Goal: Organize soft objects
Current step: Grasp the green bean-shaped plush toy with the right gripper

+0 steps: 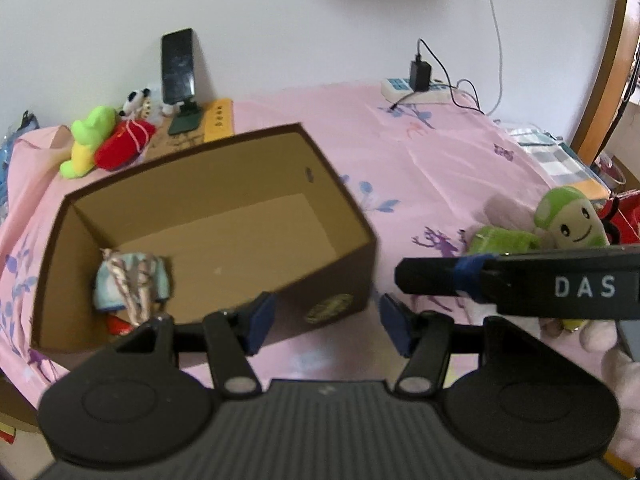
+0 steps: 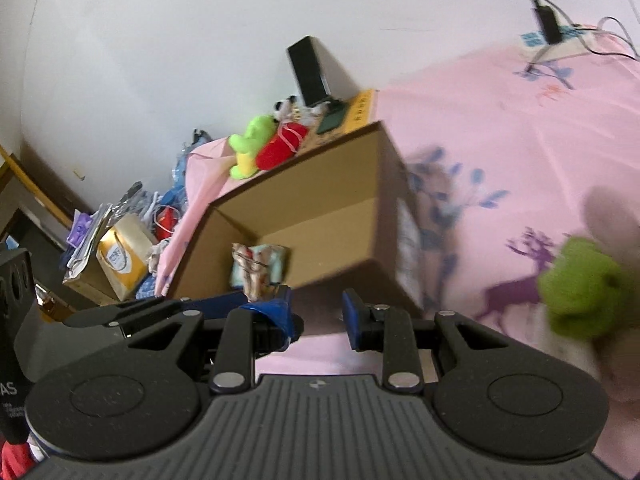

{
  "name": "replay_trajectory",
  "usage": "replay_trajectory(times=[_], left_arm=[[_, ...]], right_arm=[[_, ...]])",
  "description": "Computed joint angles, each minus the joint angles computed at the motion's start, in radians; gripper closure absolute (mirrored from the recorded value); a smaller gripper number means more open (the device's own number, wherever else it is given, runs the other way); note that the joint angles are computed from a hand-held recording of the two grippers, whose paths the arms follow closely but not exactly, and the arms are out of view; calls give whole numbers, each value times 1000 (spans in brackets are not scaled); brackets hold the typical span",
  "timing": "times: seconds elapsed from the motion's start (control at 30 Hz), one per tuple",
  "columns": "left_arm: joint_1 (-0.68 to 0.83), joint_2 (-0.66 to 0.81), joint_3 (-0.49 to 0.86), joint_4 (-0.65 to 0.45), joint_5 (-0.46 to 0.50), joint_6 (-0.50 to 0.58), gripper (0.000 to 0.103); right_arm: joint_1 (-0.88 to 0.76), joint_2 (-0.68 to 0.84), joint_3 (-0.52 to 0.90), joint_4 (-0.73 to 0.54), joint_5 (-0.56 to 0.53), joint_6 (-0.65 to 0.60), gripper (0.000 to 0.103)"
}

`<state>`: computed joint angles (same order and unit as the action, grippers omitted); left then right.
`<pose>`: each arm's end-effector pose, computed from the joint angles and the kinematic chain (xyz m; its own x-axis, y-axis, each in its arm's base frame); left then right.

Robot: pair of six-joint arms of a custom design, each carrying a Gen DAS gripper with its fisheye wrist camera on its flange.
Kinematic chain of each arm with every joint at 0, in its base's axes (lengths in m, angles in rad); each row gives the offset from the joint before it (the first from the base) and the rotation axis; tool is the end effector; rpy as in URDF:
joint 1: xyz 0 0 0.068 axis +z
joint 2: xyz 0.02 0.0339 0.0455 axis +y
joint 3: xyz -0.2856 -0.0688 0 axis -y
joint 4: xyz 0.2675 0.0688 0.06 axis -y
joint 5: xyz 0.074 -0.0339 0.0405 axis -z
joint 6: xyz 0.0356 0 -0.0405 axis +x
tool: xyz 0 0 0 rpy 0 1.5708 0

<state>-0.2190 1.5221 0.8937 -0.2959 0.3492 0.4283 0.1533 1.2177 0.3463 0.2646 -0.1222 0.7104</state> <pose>0.3121 -0.0820 0.2043 -0.5404 0.5201 -0.6614 0.6923 0.7216 0.0018 0.2258 0.0393 0.1531 -0.5906 0.5637 -0.5774 0.1776 0.7888 0.5884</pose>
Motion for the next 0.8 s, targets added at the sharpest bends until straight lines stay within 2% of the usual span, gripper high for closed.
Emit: replay_trajectory(times=[0.27,0.47,0.63,0.8], left_arm=[[-167,-38,-59,36,-106,-123,40],[-296,-46,-90,66,-153,-203,40],[-398,-35,-92,76,-155,-250,40],[-482,-35,-89,97,-107,-268,39]], right_arm=[[-188,-266,-125,-186,-119,-101,92],[-396,-471,-170,-397,-235,-258,92],[-666,-624,-172,-611,-378,-443,92],[-1019,-646,-135,-779,-585,-683,92]])
